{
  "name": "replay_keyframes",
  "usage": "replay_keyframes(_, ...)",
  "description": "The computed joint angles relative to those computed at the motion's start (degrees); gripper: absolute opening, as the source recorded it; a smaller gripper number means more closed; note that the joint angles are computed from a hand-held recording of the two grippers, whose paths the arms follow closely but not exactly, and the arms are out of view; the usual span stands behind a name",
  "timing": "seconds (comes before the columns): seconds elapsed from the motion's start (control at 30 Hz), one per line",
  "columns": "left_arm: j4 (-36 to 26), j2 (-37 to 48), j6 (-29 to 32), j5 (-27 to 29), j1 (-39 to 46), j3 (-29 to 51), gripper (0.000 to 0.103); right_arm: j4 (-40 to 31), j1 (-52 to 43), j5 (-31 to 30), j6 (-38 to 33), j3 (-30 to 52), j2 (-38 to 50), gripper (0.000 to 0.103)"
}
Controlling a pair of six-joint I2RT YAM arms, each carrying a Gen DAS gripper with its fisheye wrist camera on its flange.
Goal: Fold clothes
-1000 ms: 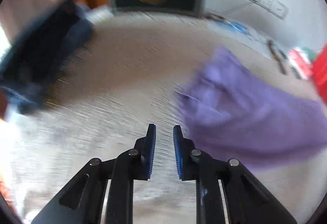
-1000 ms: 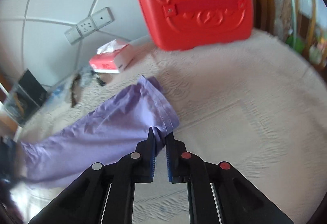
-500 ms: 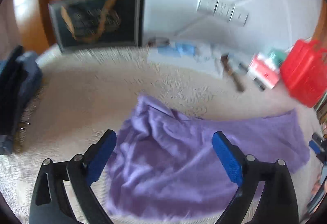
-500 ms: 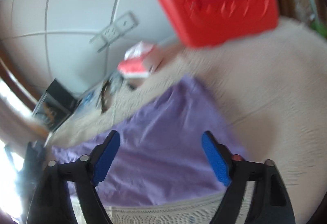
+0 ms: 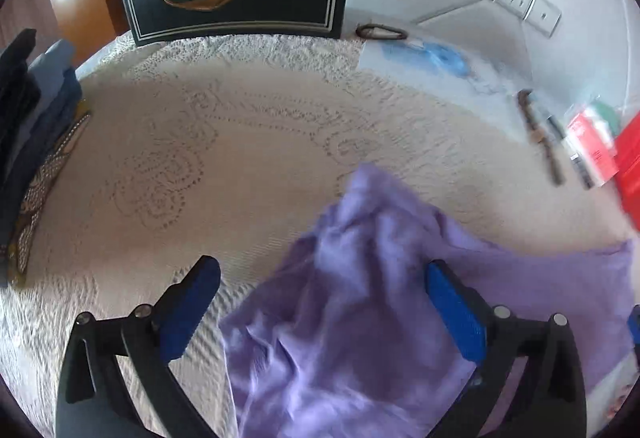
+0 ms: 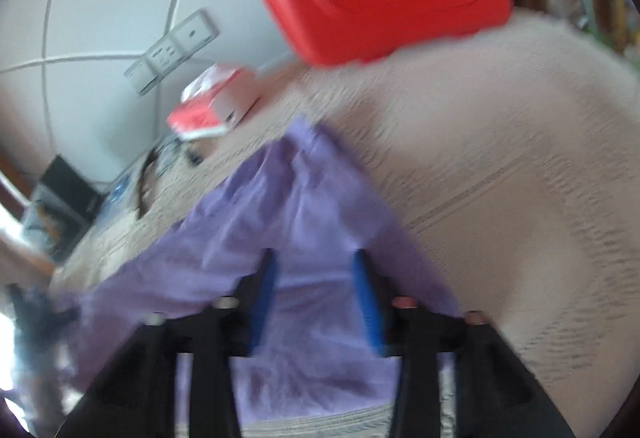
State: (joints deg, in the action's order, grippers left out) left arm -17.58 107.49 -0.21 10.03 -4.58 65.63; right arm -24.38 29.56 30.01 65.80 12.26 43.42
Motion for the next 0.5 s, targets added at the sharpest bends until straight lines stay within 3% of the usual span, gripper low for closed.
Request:
replay_keyframes(0.03,-0.62,-1.47,0.53,1.73,0.18,-0.55,0.103,-2.85,2.76,3.77,1.67,1.25,-0.53,0.062)
replay_keyframes(0.07,-2.06,-2.46,1.81,3.58,0.23,-0.61,0.103,-5.75,5.55,7.49,3.46,2.56,-0.85,0.078)
replay_keyframes(0.1,-3.94,-3.23,3.35,5.55,0.2,-0.34,0.103,-6.18,6.32,8.52,3.71,2.43,-2.17,0.084)
replay_keyframes(0.17,-6.17,-3.64,5.4,8.21,0.0,-0.05,0.103,-6.19,7.14,9.14,3.64,1.86,-4.48,0.086)
replay_keyframes(0.23,-4.97,-3.74,5.43,9.34,-0.24,-0.71,0.103,-3.24,5.47,5.88,1.4,0.74,-4.41,0.084)
replay_keyframes(0.27,-3.93,-3.4,5.35,9.49,-0.35,-0.96,0.102,-2.15,5.0,5.28,0.76,1.07,-2.76,0.07)
replay_keyframes(0.3,-3.43,-2.53,5.15,9.48,-0.4,-0.75,0.098,-1.62,5.17,4.97,0.27,1.5,-1.34,0.036)
replay_keyframes(0.33,-3.25,-1.47,4.89,9.46,-0.41,-0.35,0.089,-1.19,5.38,4.69,-0.19,1.95,0.03,0.024)
replay_keyframes(0.4,-2.7,1.22,4.27,7.8,-0.66,0.66,0.087,0.71,5.16,3.31,-1.62,1.97,1.16,0.021)
replay_keyframes(0.5,2.23,2.65,4.32,-4.55,-3.15,-1.09,0.083,3.65,3.64,0.6,-3.44,1.63,3.63,0.021)
